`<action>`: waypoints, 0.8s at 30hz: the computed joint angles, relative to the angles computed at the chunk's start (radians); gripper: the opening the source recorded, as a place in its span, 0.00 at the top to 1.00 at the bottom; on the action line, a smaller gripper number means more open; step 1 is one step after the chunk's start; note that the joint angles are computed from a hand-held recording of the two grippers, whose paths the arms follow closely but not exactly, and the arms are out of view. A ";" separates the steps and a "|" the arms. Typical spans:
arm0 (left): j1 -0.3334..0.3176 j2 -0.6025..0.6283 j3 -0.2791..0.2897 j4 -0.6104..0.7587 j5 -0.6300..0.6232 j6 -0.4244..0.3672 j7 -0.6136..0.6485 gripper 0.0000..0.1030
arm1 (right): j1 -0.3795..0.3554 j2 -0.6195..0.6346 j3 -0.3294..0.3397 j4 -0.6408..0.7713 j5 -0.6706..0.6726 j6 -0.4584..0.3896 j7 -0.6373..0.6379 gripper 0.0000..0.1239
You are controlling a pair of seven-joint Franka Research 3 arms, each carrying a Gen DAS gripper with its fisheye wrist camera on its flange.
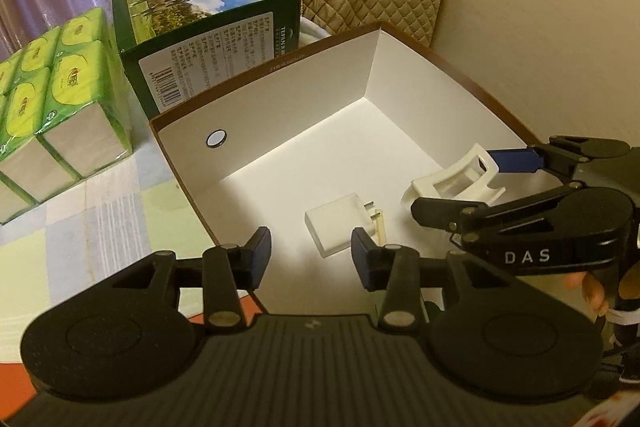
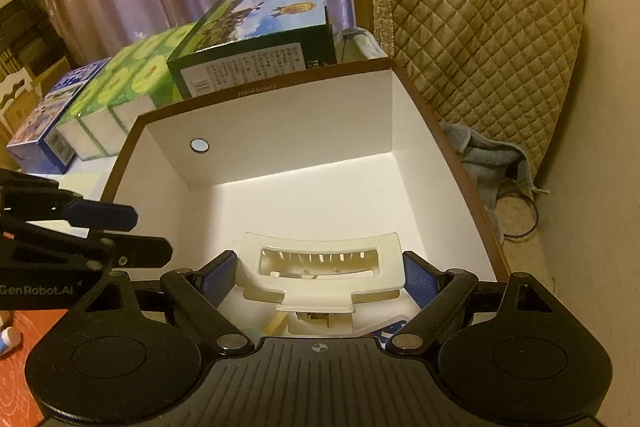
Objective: Organize rigid objects
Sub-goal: 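Carry the charger and clip over the open box and open both tools inside, then withdraw both open tools from the box back over the mat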
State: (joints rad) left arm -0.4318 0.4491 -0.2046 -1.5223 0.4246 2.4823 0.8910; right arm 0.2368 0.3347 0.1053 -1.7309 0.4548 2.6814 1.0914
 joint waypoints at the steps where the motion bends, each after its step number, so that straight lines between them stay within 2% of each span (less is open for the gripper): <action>1: 0.002 -0.003 -0.002 -0.006 -0.002 0.006 0.002 0.61 | -0.001 -0.002 0.000 -0.002 0.001 -0.002 -0.002 0.32; 16: 0.006 -0.042 -0.010 -0.062 -0.010 0.054 0.006 0.60 | -0.014 -0.067 0.011 -0.073 0.078 0.039 -0.046 0.28; 24: 0.005 -0.090 -0.014 -0.127 0.005 0.105 -0.027 0.54 | -0.014 -0.138 0.007 -0.162 0.131 0.061 -0.063 0.28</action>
